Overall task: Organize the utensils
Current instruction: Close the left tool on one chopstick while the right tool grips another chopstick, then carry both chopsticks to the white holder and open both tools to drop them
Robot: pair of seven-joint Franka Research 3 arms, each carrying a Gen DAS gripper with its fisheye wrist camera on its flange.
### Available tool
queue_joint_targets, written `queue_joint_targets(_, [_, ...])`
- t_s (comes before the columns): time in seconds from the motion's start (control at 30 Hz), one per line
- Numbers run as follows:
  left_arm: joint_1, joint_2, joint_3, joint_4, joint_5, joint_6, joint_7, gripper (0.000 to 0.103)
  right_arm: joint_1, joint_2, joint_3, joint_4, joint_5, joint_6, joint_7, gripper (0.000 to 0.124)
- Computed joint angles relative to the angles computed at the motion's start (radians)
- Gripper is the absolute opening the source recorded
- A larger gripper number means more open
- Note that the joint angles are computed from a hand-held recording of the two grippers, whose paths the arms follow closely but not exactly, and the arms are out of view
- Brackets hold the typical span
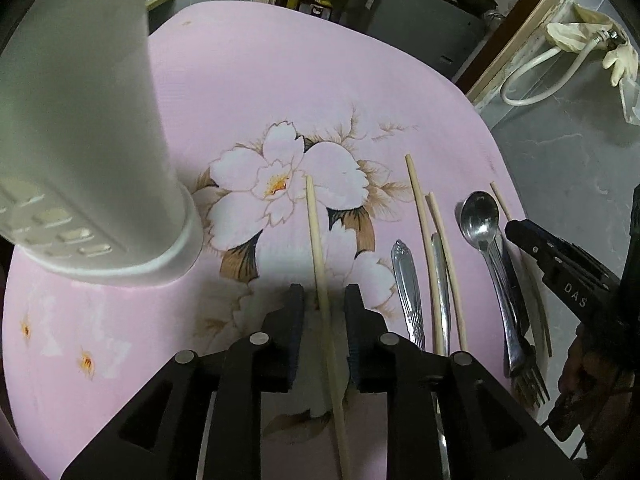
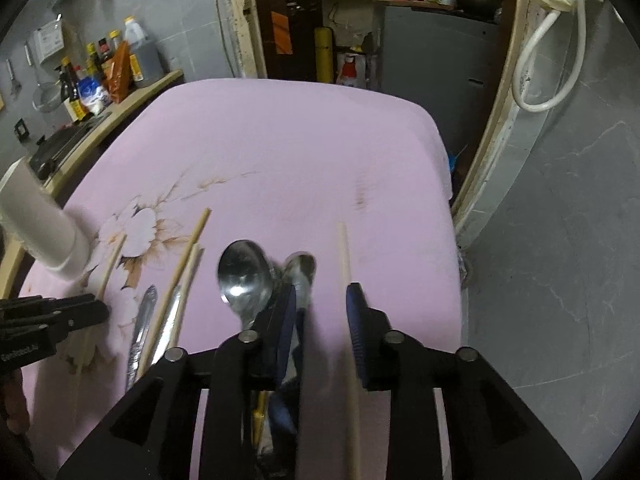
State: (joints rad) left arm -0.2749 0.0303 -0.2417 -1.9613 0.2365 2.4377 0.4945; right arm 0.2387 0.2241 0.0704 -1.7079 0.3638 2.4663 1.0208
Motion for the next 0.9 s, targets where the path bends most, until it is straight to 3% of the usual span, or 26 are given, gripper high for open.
queue_joint_targets(0.17, [0.004, -0.007, 0.002, -0.012, -0.020, 0.015, -0.002, 0.017, -0.003, 0.017, -0.003, 0.023, 0.002, -0.005, 0.008, 0.024])
queue_joint_targets(0.37, [0.007, 0.008, 0.004, 0.010, -0.025, -0.003, 0.006, 0.017, 0.030, 0.088, -0.014, 0.119, -0.114, -0.069, 0.049, 0.024])
queue_joint_targets(0.47, [0.007, 0.015, 0.004, 0.027, -0.027, -0.025, 0.012, 0.017, 0.027, 0.118, -0.010, 0.164, -0.106, -0.100, 0.072, 0.024])
queue_joint_targets(0.53, [0.004, 0.029, 0.003, 0.050, -0.006, -0.055, 0.011, 0.009, 0.024, 0.125, -0.009, 0.176, -0.098, -0.112, 0.086, 0.017])
queue_joint_targets(0.57, [0.002, 0.029, 0.003, 0.053, 0.003, -0.064, 0.009, 0.007, 0.029, 0.121, -0.015, 0.165, -0.118, -0.102, 0.089, 0.005])
queue_joint_targets(0.73, [0.006, -0.017, 0.005, -0.021, -0.008, 0.028, -0.036, 0.002, 0.005, 0.090, -0.001, 0.125, -0.068, -0.099, 0.051, 0.003])
queue_joint_targets(0.9, [0.006, -0.079, -0.004, -0.094, 0.097, 0.139, -0.137, 0.002, -0.036, 0.015, 0.022, 0.041, 0.097, -0.070, -0.025, 0.003])
